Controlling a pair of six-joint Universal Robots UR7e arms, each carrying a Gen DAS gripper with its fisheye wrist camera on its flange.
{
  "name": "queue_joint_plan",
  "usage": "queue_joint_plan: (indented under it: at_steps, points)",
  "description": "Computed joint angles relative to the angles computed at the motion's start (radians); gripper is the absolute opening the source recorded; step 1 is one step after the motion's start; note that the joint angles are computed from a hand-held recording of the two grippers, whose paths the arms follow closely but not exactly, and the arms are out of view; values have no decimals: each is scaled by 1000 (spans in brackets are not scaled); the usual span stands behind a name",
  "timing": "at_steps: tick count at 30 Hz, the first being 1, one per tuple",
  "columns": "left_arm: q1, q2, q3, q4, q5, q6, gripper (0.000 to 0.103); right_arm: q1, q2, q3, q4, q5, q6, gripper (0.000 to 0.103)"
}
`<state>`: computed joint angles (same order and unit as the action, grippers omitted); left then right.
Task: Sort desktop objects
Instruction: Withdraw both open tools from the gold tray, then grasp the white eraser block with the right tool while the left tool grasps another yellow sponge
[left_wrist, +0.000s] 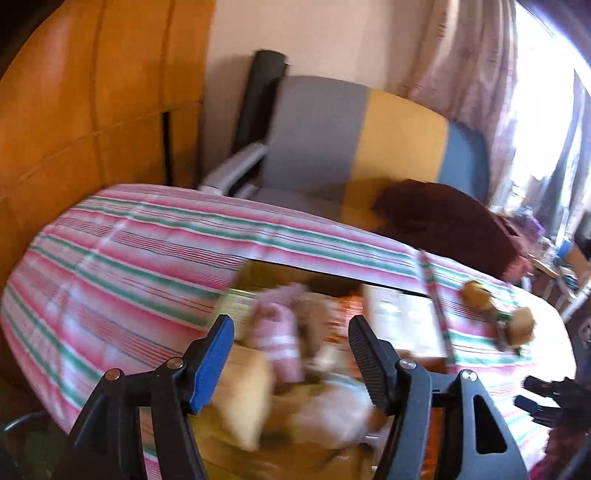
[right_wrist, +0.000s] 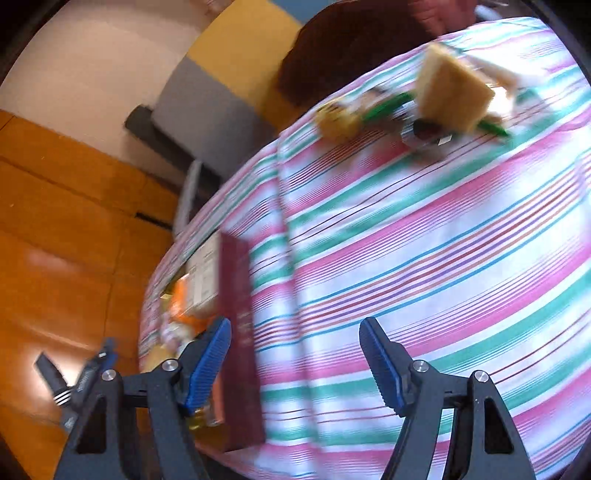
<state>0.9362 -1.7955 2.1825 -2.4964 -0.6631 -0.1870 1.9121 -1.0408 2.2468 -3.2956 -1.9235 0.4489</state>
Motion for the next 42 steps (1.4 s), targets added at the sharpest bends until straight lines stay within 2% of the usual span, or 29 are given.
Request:
queue_joint_plan:
  at_steps: [4,9,15,18,20,22,25,30,36,37,39,42]
  points:
    - [-29,50,-2,34,-122,-21,65,-47,-83,34,69,-54,-30,73]
    - [-61,134,-6,30,-239,-30,65,-109,-187,32,169,-92,-77,73]
    - [-104,277,-27,43,-337,-41,65,-159,-254,-33,259,-202,-164,73]
    - [-100,349,-46,45,-405,-40,65,-191,-259,-69,263,-270,-210,73]
    - [-106,390,-53,47,-427,-60,65,-206,-245,-91,214,-312,-275,73]
    - [-109,424,-61,57,-448,-73,65,-228,-232,-111,146,-316,-365,75]
    - [-115,467,-68,61,-469,-74,65,-268,-217,-155,142,-294,-413,79]
    - [-118,509,-83,63,-489,-74,65,-326,-197,-206,173,-206,-428,79]
    - [-121,599,-142,27,-510,-65,65,-359,-177,-238,226,-168,-430,80]
    - [-122,616,-157,24,-511,-64,65,-357,-171,-246,240,-181,-431,78]
    - [-121,655,-192,10,-527,-59,65,-358,-169,-257,301,-192,-423,61]
    - [-133,719,-246,-14,-515,-35,65,-366,-190,-246,339,-186,-355,59]
